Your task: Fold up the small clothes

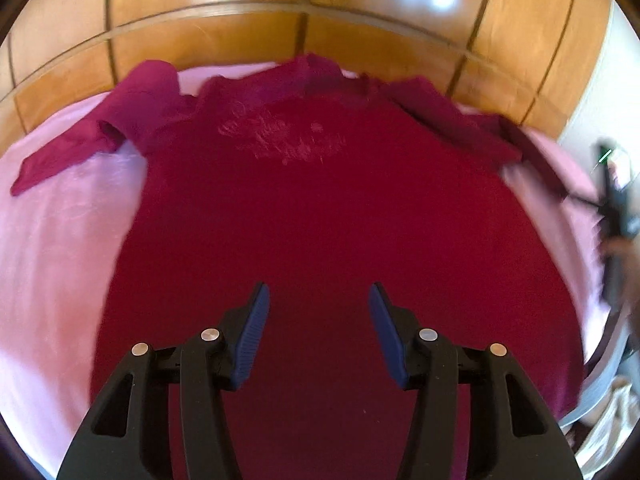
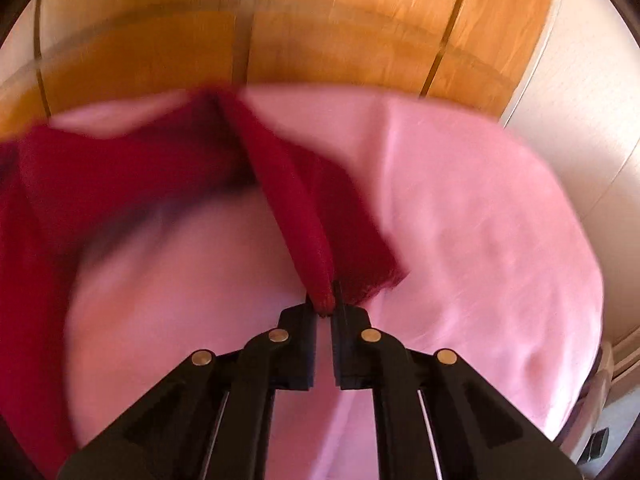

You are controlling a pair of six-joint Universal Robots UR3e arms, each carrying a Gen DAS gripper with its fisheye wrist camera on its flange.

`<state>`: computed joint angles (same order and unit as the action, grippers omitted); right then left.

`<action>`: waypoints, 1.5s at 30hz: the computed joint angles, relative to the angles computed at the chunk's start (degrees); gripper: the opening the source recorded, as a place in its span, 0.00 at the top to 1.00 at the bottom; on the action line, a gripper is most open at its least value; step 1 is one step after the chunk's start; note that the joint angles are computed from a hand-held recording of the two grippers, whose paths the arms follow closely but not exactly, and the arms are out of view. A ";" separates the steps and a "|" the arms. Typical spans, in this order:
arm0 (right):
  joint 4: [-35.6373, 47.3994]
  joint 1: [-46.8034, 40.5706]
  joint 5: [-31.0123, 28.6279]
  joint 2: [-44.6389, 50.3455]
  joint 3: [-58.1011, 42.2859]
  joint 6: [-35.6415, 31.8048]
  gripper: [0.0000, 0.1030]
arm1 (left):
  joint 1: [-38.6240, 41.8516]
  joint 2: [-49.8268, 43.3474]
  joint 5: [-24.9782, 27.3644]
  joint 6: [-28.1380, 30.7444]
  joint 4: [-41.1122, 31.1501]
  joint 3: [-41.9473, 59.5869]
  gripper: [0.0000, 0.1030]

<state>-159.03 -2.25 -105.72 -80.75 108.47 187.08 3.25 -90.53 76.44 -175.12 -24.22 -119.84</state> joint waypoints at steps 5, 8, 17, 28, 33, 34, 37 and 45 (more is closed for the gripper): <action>7.98 -10.92 9.24 -18.32 0.95 -2.81 0.95 | 1.47 -0.78 -1.12 1.29 1.12 -1.71 0.49; 15.04 -21.15 15.79 -22.34 -2.95 -2.09 0.95 | 1.10 -1.52 -1.21 -0.09 2.23 -1.87 0.48; 13.72 -26.09 1.19 1.91 -10.20 2.19 0.95 | -0.20 -2.02 0.46 -1.49 1.68 -0.92 0.48; 5.55 -17.94 -8.26 1.29 -3.00 3.24 0.28 | 12.51 6.67 -10.17 0.02 -6.58 -2.50 0.37; 4.71 -6.86 -2.62 -2.84 -5.11 3.93 0.16 | 28.71 11.45 -5.72 0.64 -6.82 -4.45 0.34; 3.95 -4.69 -0.78 -2.31 -5.63 3.93 0.15 | 31.67 11.12 -5.72 0.30 -6.86 -4.19 0.34; 4.20 4.69 6.50 2.01 -11.12 6.95 0.14 | 43.29 7.38 -9.28 -1.62 -8.57 -0.50 0.34; 11.38 22.97 14.55 27.90 -38.81 10.80 0.16 | 47.80 -15.16 -8.81 -6.34 -7.71 23.44 0.34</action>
